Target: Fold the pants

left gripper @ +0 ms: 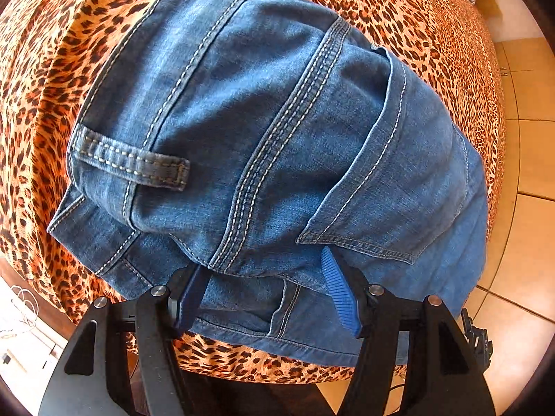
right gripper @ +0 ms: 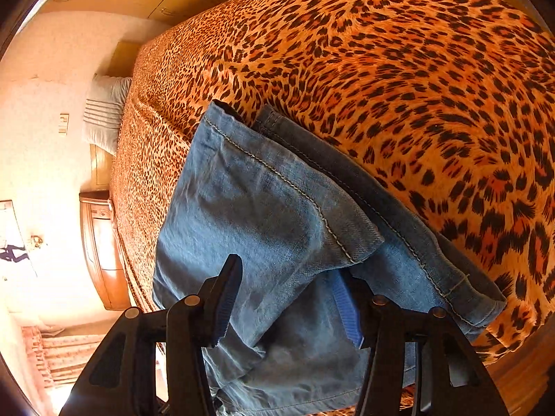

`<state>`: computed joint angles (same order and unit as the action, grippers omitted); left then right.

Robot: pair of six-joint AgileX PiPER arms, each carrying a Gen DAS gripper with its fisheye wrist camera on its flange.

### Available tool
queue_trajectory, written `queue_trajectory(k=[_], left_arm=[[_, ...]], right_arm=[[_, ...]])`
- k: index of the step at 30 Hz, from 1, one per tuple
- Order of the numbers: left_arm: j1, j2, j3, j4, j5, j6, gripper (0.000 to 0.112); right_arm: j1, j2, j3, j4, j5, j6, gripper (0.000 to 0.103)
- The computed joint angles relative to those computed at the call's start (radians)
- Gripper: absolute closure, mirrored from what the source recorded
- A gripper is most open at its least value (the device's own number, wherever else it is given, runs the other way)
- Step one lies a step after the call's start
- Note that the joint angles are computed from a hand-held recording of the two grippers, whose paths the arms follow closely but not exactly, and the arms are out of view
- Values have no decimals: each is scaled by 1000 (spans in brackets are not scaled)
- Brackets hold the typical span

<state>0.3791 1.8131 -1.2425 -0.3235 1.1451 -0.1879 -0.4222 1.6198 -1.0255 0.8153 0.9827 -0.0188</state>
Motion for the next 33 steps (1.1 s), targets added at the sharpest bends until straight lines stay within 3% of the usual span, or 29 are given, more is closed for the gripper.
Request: queue_trajectory(k=[2, 3, 4, 5, 6, 7, 14, 20, 24, 29, 33], left_arm=[[-10, 14, -41, 20, 12, -18, 63], [-15, 20, -63, 31, 20, -22, 68], [-15, 27, -93, 44, 33, -20, 81], [-14, 23, -106, 60, 39, -15, 93], [-17, 23, -128, 80, 49, -16, 97], [-19, 16, -138, 94, 54, -13, 99], [-8, -111, -115, 134, 35, 42, 102], [91, -270, 25, 90, 54, 156, 103], [119, -297, 149, 107, 55, 190, 103], [115, -228, 228, 134, 36, 159, 102], [56, -207, 193, 174, 29, 138, 99]], right_arm=[[0, 10, -3, 26, -15, -35, 50], [5, 15, -11, 32, -25, -54, 56], [11, 15, -17, 26, -38, -69, 63], [28, 29, -39, 6, -49, -68, 78], [37, 34, -54, -4, -52, -78, 89], [41, 31, -56, -2, -56, -97, 90], [29, -70, -64, 37, -20, -206, 96], [-112, -197, 22, 132, 127, -299, 97], [-250, -283, 154, 66, 226, -348, 97], [-309, -221, 317, -51, 140, -334, 97], [-279, -238, 314, -73, 118, -347, 92]])
